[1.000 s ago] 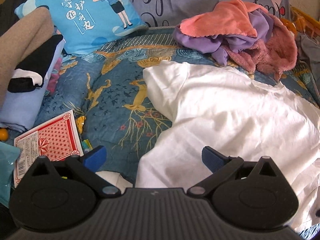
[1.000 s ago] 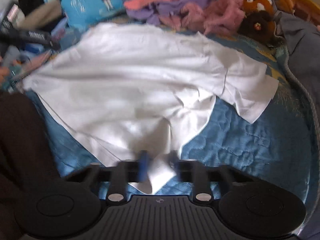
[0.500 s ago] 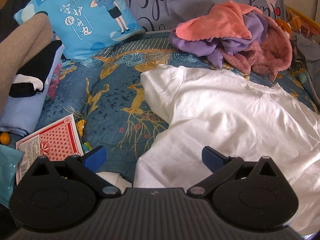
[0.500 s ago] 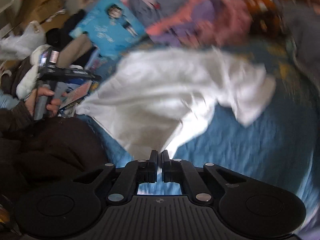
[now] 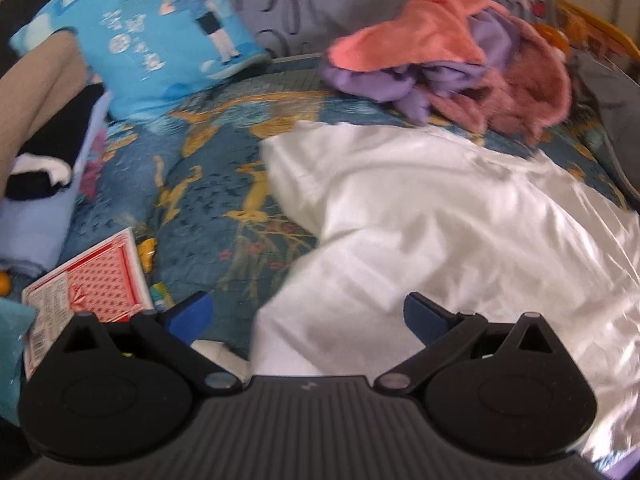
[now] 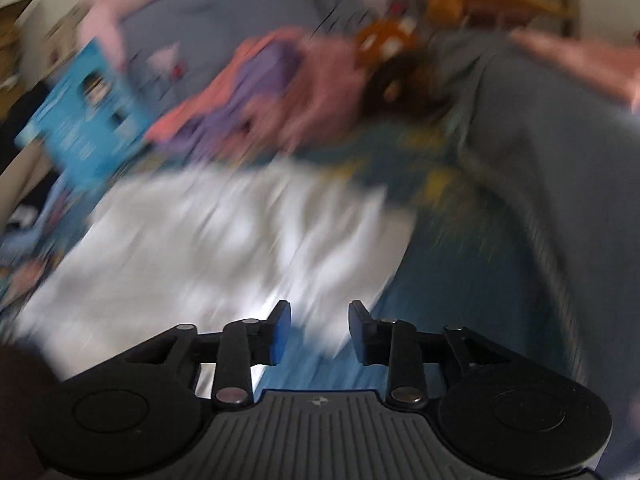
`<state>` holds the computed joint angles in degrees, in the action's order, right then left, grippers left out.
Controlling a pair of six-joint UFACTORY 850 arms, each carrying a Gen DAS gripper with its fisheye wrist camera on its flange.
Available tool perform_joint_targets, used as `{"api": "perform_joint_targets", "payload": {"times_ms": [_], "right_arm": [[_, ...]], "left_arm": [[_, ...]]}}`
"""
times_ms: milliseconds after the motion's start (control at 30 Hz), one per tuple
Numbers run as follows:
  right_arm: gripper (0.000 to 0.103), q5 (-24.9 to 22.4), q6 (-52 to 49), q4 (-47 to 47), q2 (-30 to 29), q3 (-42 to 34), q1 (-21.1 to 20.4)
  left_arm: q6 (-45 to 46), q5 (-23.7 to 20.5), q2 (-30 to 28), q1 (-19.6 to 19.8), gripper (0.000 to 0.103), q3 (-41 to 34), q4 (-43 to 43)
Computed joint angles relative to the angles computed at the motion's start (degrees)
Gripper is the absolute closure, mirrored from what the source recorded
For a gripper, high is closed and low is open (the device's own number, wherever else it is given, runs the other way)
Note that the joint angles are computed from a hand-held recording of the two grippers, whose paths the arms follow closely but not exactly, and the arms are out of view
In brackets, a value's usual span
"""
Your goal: Fold clothes
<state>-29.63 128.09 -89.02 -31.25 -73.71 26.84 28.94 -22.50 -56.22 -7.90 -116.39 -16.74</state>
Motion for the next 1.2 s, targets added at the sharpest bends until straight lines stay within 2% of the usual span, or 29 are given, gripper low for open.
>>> {"api": "perform_joint_targets", "payload": {"times_ms": [67,167,233,400,500,533,633,733,833,933,1100,1200], "right_arm": [[0.07,-0.14,-8.11,0.52,-3.04,-4.49,-2.56],[0.066,3.16,-23.22,4.2,-8.65,-12.63,-5.75],[0.065,5.89,-34.65,11.25,-12.48,-18.45,-7.66],[0.066,7.54,-60.0,32.26,-19.53,-29.05,-9.83],[0.073,4.91,-72.83,43.57,-23.29,-34.61,-10.07],[0.086,2.7,-74.93,45.08,-24.72,-36.82,-9.88],[0.096,0.32,-72.18,43.43,-25.73,-38.32,-9.61],[0.098,0.1,-69.31,40.95,-25.22,-37.85,-9.76],[0.098,-0.27,-59.32,32.3,-24.15,-36.89,-10.29],[0.098,-0.1,-53.04,30.33,-23.62,-37.7,-11.5],[0.098,-6.62,-63.82,35.36,-29.46,-48.22,-11.3],[0.098,-11.48,-73.67,46.1,-34.97,-57.95,-11.92]], "left_arm": [[3.48,0.54,0.61,-0.53,0.0,1.3,-1.25],[3.07,1.34,0.8,-1.52,0.0,2.11,1.99],[2.14,1.03,0.42,-1.88,0.0,1.73,3.76],[1.01,-0.41,-0.69,-2.07,0.0,0.14,4.87],[2.4,-1.44,-1.1,-1.88,0.0,-0.69,2.79],[2.65,-1.72,-1.24,-1.86,0.0,-0.95,2.49],[2.93,-2.53,-1.8,-1.9,0.0,-1.81,2.51],[2.45,-3.21,-2.46,-2.1,0.0,-2.7,3.49],[2.4,-3.1,-2.55,-2.27,0.0,-2.71,4.21],[2.46,-2.73,-2.45,-2.43,0.0,-2.42,4.87],[1.64,-2.77,-2.74,-2.47,0.0,-2.82,5.75],[0.97,-2.92,-2.9,-2.55,0.0,-3.0,6.66]]}}
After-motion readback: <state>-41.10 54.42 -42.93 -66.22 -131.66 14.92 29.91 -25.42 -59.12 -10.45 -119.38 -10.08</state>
